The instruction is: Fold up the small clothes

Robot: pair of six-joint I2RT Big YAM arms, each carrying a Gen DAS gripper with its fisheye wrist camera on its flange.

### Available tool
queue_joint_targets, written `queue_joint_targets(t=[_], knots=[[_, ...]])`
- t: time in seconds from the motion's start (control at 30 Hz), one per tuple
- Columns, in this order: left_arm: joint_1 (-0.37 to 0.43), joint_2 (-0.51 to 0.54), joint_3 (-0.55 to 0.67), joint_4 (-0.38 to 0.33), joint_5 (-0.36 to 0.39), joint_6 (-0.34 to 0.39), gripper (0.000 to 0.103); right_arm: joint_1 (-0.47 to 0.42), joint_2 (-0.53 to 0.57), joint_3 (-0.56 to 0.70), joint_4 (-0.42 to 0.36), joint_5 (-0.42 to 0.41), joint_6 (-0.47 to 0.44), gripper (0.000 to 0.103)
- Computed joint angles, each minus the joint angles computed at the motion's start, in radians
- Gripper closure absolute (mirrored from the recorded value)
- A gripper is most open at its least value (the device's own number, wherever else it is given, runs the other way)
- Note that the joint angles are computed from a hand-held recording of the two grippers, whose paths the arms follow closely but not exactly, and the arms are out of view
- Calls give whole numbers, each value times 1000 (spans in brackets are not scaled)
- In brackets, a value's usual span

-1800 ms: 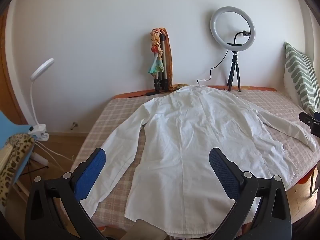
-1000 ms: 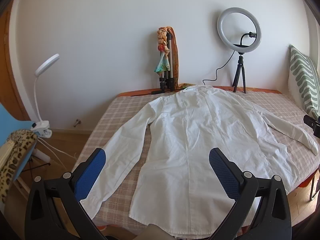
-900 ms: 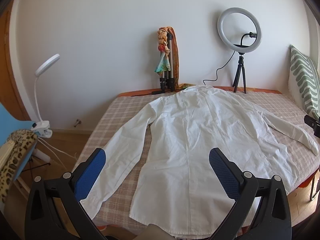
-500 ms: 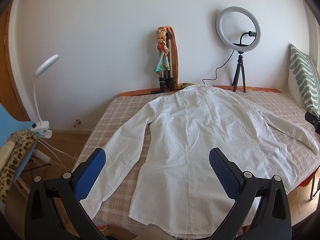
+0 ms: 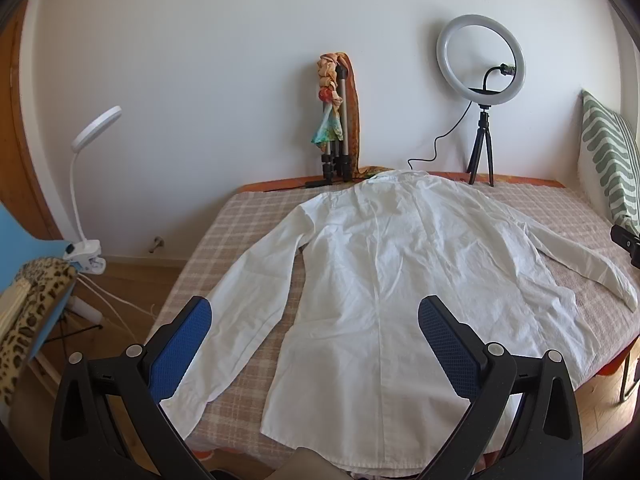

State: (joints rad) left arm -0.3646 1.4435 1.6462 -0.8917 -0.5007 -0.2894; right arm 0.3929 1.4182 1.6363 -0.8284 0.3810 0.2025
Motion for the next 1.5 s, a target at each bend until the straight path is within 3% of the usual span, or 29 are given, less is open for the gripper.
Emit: queue_joint_targets(t=[0.7, 0.97, 1.5], knots=[[7, -5, -5, -5, 6, -3, 0, 3, 0, 1, 3, 3, 1, 0], [23, -12, -18, -15, 1, -10, 0, 19, 37, 61, -20, 3, 7, 0], [153, -74, -147, -8, 87, -3, 4, 80, 67, 75, 15, -10, 11, 0]])
